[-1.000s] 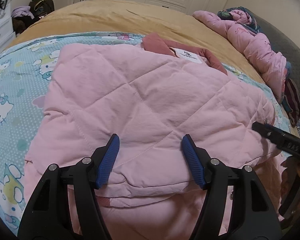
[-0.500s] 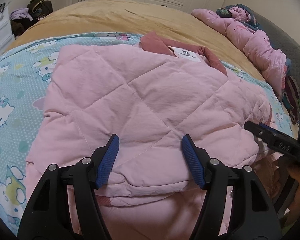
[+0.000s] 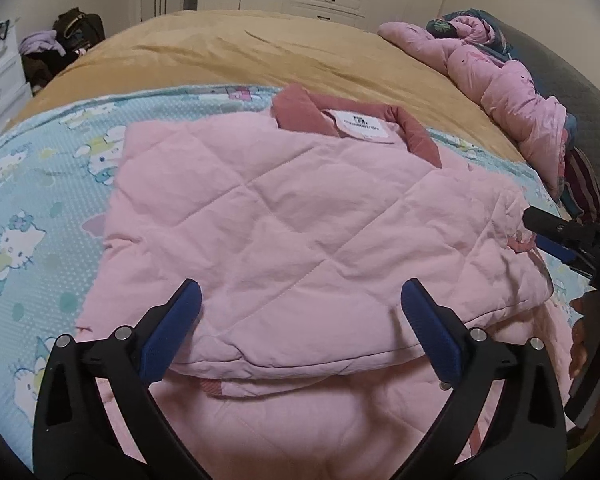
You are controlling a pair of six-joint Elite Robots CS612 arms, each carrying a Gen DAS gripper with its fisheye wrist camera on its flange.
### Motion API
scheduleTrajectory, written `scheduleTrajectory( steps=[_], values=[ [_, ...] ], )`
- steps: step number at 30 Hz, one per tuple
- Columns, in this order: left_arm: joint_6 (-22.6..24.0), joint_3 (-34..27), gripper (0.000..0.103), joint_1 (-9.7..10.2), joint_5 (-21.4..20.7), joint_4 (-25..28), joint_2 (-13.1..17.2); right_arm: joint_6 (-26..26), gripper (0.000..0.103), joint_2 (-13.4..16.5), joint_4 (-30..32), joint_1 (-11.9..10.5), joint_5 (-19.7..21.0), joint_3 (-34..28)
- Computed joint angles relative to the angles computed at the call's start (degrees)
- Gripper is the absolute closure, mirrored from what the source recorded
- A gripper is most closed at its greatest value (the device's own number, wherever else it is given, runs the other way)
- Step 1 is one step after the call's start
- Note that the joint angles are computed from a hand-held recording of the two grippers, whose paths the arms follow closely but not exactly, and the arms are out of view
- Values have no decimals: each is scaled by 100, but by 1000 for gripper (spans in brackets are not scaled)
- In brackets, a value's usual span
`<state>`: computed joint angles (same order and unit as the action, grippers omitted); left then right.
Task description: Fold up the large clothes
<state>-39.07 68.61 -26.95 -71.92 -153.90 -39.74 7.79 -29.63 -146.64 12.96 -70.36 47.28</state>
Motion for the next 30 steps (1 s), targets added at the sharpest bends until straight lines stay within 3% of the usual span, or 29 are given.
scheduleTrajectory(
  steps=[14, 23, 30],
  values=[
    [78, 255, 9, -100, 462, -180, -311, 33, 4, -439, -702, 10, -49, 685],
    [-221, 782, 9, -166, 787, -853, -705, 101, 4, -922, -1539, 21, -83, 1463],
    [-307, 1103, 9, -238, 1135, -1089, -960, 56, 4, -1274, -2198, 61, -105, 1959]
  ],
)
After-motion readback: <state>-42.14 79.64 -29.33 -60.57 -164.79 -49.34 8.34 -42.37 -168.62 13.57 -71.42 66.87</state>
